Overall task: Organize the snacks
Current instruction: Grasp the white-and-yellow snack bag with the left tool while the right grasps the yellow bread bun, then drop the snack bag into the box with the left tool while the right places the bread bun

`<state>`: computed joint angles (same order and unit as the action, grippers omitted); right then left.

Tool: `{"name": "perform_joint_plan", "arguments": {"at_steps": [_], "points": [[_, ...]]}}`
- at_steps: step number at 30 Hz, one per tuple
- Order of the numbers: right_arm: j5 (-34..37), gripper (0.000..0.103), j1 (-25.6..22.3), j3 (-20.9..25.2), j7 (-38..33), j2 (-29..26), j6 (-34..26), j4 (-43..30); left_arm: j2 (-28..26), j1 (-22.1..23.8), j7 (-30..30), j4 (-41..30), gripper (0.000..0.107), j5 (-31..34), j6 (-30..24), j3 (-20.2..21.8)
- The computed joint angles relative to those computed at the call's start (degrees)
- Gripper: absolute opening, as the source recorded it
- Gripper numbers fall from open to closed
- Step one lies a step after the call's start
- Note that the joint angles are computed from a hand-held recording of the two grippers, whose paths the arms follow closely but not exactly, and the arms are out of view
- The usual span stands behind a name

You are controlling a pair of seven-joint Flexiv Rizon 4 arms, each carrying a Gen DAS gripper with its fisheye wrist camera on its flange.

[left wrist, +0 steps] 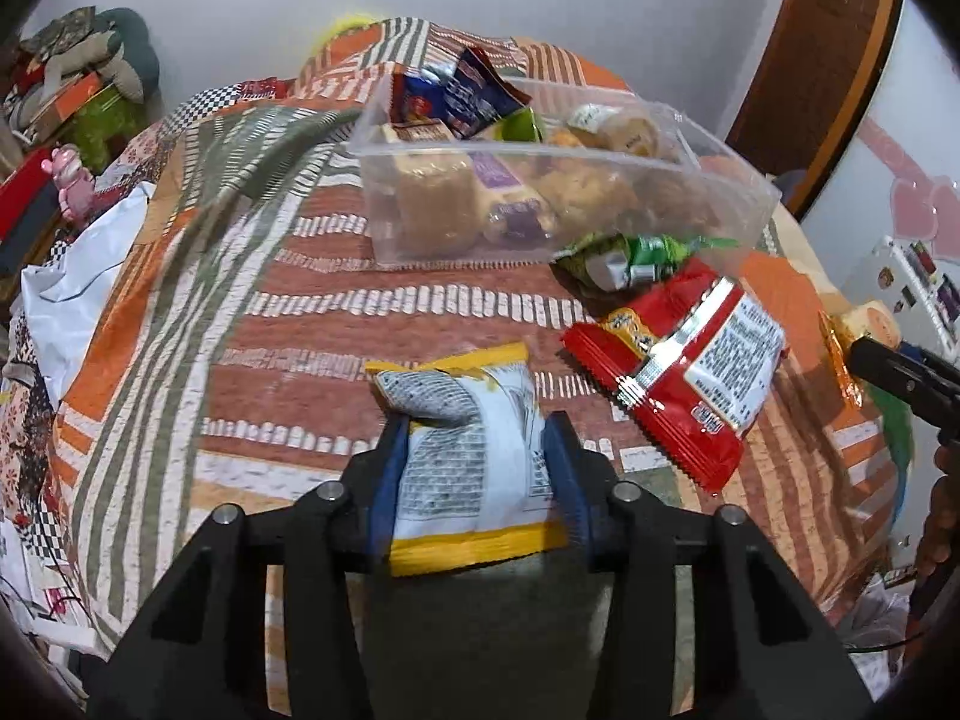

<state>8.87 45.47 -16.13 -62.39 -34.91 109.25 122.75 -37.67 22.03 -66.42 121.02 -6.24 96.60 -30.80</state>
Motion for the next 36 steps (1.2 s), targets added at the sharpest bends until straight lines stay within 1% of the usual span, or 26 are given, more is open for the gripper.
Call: {"name": "perform_joint_plan", "arguments": {"at_steps": [2,5,13,17,18,28,33,36], "points": [[0.3,0.071,0.5,-0.7,0.0,0.2,0.0,-0.1,0.2,1.9,0.2,0.2,0.036,0.0,-0.1,-1.9],[1.0,0.071,1.6,-1.9,-0.2,0.4,0.4,0.0,0.4,3.4,0.0,0.7,0.034,0.6,1.1,-3.4],[2.0,0.071,2.9,-3.5,-1.5,0.7,0.9,-1.1,0.3,6.5,-1.4,0.6,0.034,3.7,3.1,-7.1],[2.3,0.071,3.6,-4.6,-2.4,0.4,1.1,-2.4,-0.1,8.9,-2.3,-0.3,0.034,4.4,2.9,-10.3],[2.4,0.071,3.8,-5.0,-2.7,0.3,1.2,-2.9,-0.1,9.1,-2.5,-0.5,0.034,4.7,3.0,-10.5],[1.0,0.071,2.0,-3.8,-4.2,-1.7,1.0,-8.6,-0.9,8.7,-2.4,-5.2,0.034,6.2,3.5,-11.7],[-1.6,0.071,-1.3,-0.8,-4.2,-3.2,0.3,-12.6,-2.1,7.2,-1.6,-8.5,0.034,5.5,2.7,-11.0],[-3.3,0.072,-3.0,0.6,-4.1,-4.2,-0.2,-15.0,-2.7,5.1,-1.0,-10.8,0.034,4.5,2.3,-9.2]]}}
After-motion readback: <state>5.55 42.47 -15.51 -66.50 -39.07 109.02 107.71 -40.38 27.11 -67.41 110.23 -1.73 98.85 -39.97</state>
